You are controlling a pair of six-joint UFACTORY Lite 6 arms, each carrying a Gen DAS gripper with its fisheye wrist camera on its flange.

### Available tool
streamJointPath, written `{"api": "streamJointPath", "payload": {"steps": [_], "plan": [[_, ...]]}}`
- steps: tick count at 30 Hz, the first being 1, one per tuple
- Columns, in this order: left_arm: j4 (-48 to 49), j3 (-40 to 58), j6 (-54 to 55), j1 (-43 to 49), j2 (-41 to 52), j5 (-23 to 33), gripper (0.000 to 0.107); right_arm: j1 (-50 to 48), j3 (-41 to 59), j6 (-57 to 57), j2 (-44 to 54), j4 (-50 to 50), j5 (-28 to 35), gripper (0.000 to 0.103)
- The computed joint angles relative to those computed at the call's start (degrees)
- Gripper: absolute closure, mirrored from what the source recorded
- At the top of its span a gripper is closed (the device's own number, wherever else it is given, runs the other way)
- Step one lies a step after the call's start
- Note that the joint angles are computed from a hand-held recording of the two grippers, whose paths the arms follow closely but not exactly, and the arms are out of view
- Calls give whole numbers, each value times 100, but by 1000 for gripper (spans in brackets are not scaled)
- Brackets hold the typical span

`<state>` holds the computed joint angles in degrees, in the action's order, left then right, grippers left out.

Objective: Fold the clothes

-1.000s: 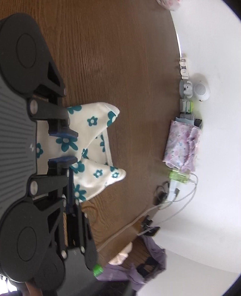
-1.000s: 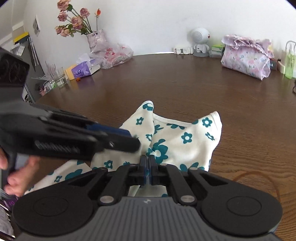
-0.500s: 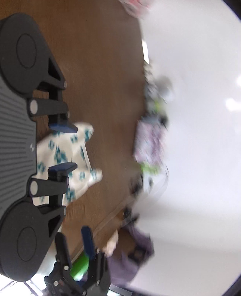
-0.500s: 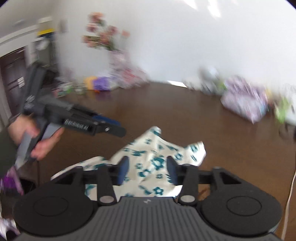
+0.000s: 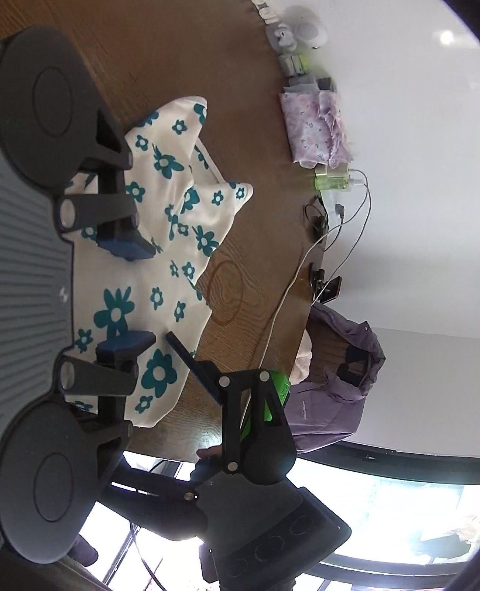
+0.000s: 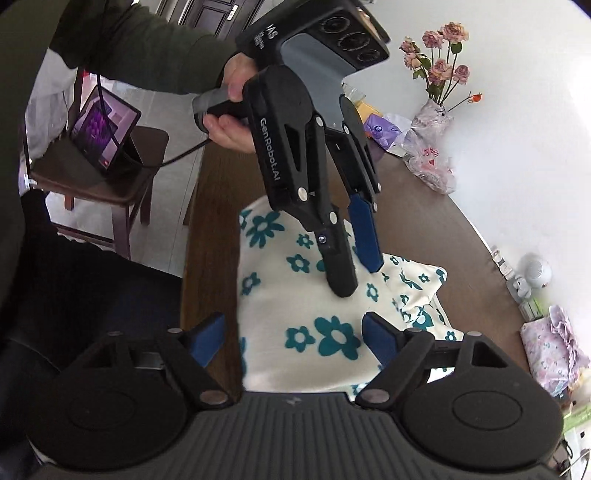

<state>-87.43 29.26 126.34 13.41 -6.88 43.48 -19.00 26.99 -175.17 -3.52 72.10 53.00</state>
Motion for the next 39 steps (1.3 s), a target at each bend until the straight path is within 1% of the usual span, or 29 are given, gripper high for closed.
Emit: {"api": "streamJointPath", "payload": {"steps": [2,3,5,7,9,10,11,12,13,14,15,16,18,20,21,23,25,27,28,29,30,31,32,33,34,35,36,37,39], "plan": [[185,171,-23,96,294,87,63,69,251,253,323,-169,-67,25],[255,236,-11,179,402,183,63,76,410,422,507,-295,-61,28],[470,333,-55,360,516,392,63,232,885,1179,859,-633,-50,33],[853,422,-315,631,368,693,62,390,1431,2037,1235,-1065,34,36],[1175,372,-463,1070,-27,1222,58,560,2002,2927,1586,-1528,185,39],[1372,317,-480,1248,-259,1491,47,619,2343,3358,1807,-1753,337,42],[1654,236,-385,1400,-557,1759,30,668,2745,3812,2077,-1989,530,44],[1909,70,-192,1430,-951,1868,24,713,3157,4250,2350,-2207,746,46],[2104,-151,51,1317,-1415,1771,21,756,3565,4654,2618,-2403,971,48],[2204,-364,303,1161,-1805,1611,21,809,3916,4969,2854,-2574,1159,48],[2150,-678,574,977,-2208,1331,21,862,4255,5257,3078,-2725,1343,48],[2086,-999,805,758,-2638,1025,21,927,4506,5462,3240,-2837,1456,48],[1706,-1439,1214,90,-2967,118,21,1036,4958,5787,3523,-3039,1671,48],[873,-1746,2189,-313,-2874,-485,22,1110,5434,6106,3850,-3200,1928,48],[637,-1777,2578,-421,-2719,-636,22,1122,5693,6251,4050,-3248,2081,48],[231,-1767,3227,-559,-2385,-842,22,1124,6246,6576,4465,-3323,2425,48],[207,-1497,3249,-530,-1873,-888,24,1085,6695,6834,4828,-3342,2741,48],[-8,-1254,3355,-456,-1414,-894,38,1043,7108,7093,5162,-3327,3046,48],[38,-1113,3268,-415,-1207,-881,46,1023,7282,7228,5303,-3309,3185,48],[140,-967,3121,-342,-1033,-810,46,1002,7433,7347,5424,-3286,3302,48],[246,-822,2963,-272,-869,-735,47,975,7475,7388,5459,-3251,3327,48],[353,-676,2800,-207,-710,-662,50,940,7376,7386,5395,-3188,3267,48],[419,-559,2645,-158,-571,-610,52,893,7038,7262,5113,-3108,3057,46],[528,-387,2413,-84,-375,-489,53,842,6680,7131,4819,-3006,2833,42],[774,-171,2036,20,-189,-322,54,774,6290,6953,4500,-2871,2618,31],[1009,50,1660,118,-5,-149,55,625,5692,6535,4053,-2590,2398,23],[1207,282,1326,203,192,21,55,453,5093,5936,3644,-2269,2201,7],[1349,462,1087,269,343,157,56,312,4493,5336,3219,-1983,1958,0],[1712,846,526,382,628,456,57,133,3513,4137,2594,-1566,1558,0]]}}
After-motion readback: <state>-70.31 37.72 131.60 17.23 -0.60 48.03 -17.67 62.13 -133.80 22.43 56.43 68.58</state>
